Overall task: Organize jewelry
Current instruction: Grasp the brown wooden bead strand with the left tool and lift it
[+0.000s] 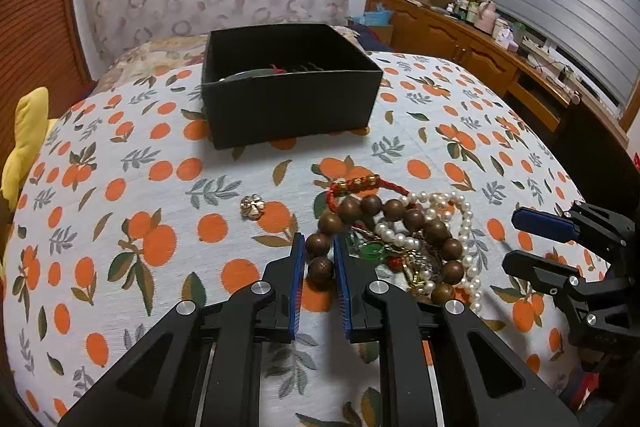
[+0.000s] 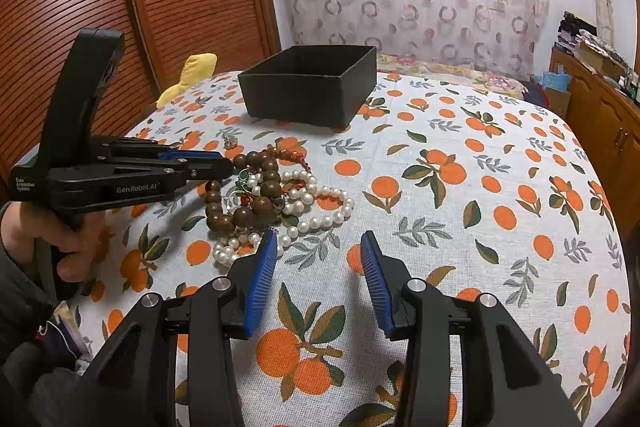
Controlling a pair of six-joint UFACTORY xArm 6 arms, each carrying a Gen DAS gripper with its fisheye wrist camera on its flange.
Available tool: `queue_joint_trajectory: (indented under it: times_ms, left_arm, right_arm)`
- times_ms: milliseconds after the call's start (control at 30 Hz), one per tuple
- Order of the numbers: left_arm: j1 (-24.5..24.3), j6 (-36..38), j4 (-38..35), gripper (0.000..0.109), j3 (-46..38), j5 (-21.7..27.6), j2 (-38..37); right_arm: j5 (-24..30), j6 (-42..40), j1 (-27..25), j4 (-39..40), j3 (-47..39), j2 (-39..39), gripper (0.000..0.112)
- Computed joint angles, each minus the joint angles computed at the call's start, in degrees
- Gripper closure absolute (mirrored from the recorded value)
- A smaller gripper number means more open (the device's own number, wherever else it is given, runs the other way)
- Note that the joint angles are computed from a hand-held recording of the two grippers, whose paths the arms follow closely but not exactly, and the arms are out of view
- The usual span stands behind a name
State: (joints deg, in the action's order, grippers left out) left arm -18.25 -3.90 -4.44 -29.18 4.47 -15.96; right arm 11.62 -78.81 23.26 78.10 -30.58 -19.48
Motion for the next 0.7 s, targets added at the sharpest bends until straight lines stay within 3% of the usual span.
queue_joint_trajectory:
  times_ms: [267, 400, 533, 700]
  left_arm:
    - [0.8, -4.1, 7.2, 0.092, -1.7, 0.4, 1.9]
    - [-0.6, 4.1, -1.8, 0.097, -0.5, -0.9, 0.1]
    - [-3.3, 16.3, -17.4, 0.097, 1.5, -2.5, -5.8]
    - [-4.4, 20.4, -22.4, 0.097, 2.5, -1.8, -11.3]
  right_arm:
    - [0.0, -0.5, 0.0, 0.4, 0.0, 0.2, 0.066]
    - [0.0, -0.3, 0.2, 0.0, 0.0, 0.3, 0.066]
    - [0.6, -1.0, -0.1, 0.4, 0.1, 0.1, 0.066]
    - [0.3, -1.5, 0.2, 0.5, 0.1, 0.0, 0.066]
